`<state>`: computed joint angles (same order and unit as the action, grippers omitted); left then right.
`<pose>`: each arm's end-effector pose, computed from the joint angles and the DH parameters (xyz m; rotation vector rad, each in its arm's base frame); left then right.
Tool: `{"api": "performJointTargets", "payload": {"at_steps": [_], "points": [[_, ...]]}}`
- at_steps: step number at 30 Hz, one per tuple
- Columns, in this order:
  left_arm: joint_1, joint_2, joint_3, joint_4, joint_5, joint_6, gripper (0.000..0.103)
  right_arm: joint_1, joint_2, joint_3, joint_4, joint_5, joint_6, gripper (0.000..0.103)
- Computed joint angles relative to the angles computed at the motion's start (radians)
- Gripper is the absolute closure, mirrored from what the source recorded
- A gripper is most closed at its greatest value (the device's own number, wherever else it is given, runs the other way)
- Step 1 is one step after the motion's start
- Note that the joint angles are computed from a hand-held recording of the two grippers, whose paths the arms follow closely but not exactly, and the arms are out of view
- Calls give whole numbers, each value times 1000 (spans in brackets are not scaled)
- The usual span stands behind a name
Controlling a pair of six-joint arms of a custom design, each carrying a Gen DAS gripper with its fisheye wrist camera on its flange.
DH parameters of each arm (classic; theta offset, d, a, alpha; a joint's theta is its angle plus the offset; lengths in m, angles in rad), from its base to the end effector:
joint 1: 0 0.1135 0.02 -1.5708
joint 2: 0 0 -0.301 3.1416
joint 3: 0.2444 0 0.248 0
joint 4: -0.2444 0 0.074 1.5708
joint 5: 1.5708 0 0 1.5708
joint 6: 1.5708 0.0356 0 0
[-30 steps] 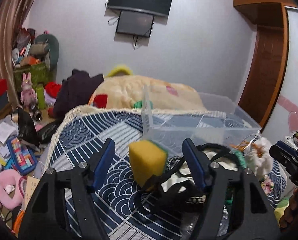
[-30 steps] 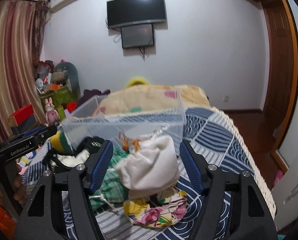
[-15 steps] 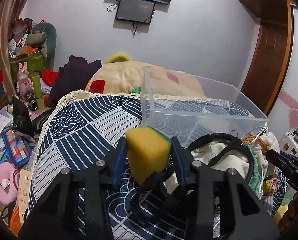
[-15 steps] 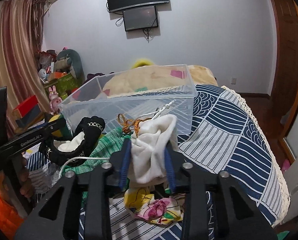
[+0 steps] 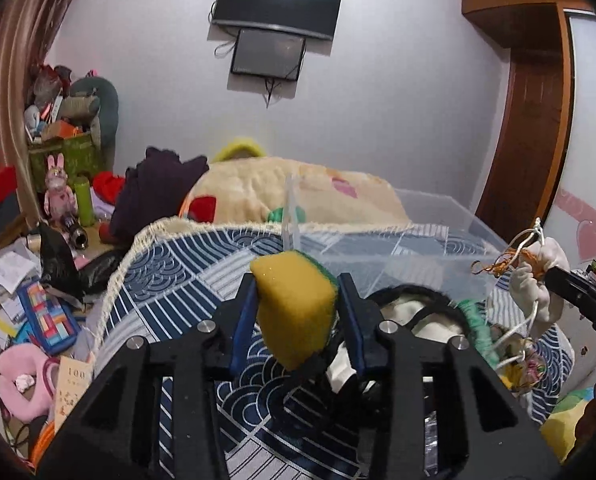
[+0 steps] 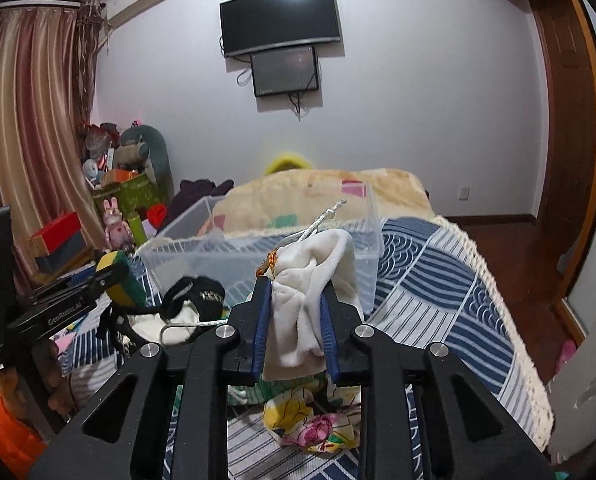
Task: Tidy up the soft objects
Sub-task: 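Carry sponge and pouch into the clear box and open both tools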
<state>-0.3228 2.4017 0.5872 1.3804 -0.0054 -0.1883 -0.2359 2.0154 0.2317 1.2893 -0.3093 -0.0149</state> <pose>0.3243 -0.1083 0.0223 0.1322 2.0151 -0.3207 0.2478 -0.0484 0.0862 0.0362 2.0433 0.1628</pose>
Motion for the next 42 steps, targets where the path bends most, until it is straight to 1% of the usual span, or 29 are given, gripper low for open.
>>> {"api": "performJointTargets", "payload": {"at_steps": [5, 10, 14, 18, 23, 27, 31, 37, 39, 42], "points": [[-8, -50, -51, 58, 14, 10, 64, -2, -59, 5, -26, -3, -7, 82], [-27, -102, -57, 54, 14, 33, 64, 16, -105, 22, -47, 25, -15, 82], [-18, -127, -30, 31, 65, 21, 64, 24, -124, 57, -80, 38, -12, 82], [-17, -141, 26, -36, 72, 20, 64, 37, -128, 105, -120, 62, -13, 82], [-10, -148, 114, -145, 87, 17, 64, 45, -116, 174, -171, 72, -5, 82], [-14, -140, 214, -294, 79, 40, 63, 56, -87, 244, -235, 84, -1, 82], [-18, -113, 314, -441, 64, 55, 64, 64, -40, 326, -326, 96, -1, 82], [-26, -64, 448, -634, 45, 83, 64, 85, 36, 425, -457, 143, -18, 82], [-32, -48, 486, -688, 37, 98, 64, 89, 53, 451, -500, 150, -33, 82], [-38, -27, 529, -740, 37, 118, 63, 97, 76, 490, -564, 162, -53, 82]]}}
